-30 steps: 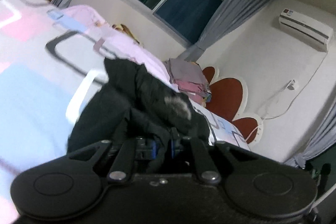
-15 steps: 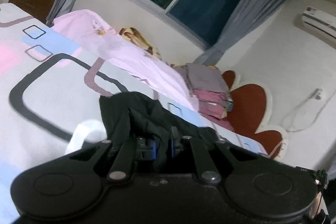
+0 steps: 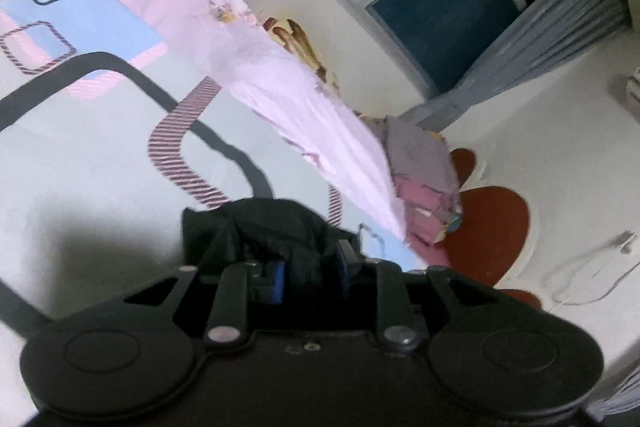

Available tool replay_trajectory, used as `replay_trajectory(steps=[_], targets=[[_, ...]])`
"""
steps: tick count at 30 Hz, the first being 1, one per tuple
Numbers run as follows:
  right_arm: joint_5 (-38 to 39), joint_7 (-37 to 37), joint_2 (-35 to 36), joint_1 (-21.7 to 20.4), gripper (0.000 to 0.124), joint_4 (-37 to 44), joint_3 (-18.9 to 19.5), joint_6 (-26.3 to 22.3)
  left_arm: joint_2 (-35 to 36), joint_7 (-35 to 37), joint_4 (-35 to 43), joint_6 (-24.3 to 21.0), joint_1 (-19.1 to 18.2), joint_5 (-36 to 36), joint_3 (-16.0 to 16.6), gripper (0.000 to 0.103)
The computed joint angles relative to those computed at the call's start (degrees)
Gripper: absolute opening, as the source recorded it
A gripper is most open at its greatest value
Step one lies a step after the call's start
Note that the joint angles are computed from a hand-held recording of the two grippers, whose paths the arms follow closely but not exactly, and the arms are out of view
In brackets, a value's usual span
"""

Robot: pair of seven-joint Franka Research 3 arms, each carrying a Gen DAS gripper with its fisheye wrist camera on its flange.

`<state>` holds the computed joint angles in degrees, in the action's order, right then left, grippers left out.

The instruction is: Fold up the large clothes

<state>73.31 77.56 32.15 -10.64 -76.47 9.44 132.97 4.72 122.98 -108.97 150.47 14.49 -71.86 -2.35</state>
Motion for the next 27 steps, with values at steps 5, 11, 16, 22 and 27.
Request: replay_trajectory(steps=[5,11,16,22,27], targets=[[-0.68,-5.36,-2.06,0.40,0.052,-1.47,-0.70,3.16,-0.37,3.17,0.74,-0.91,1.15,-2.52,0.80,0.027],[1.43,-9.14,-6.10,1.66,0.052,-5.15,-1.96,10.34,-2.77,3.22,-1.19,13.69,0.02,-4.23,0.70,0.070],[-10.15,-20.62,-9.98,8.70,0.051,-8.47,-2.24,18.01,-3.67,-1.33,-2.50,15.77,-3.84,19.71,-0.63,0.050],[-15.58,-36.78,-11.84,17.60,0.051,-11.84,2.30,29.10,-2.43,-2.40,-3.64,21.83,-11.45,36.30,-4.95,0.051],[-38.13,-16.86,-4.43,29.81,0.051,-6.57,-6.49,33.07,5.94,-31.69,3.81,18.84,-17.03,69.38,0.43,0.051]])
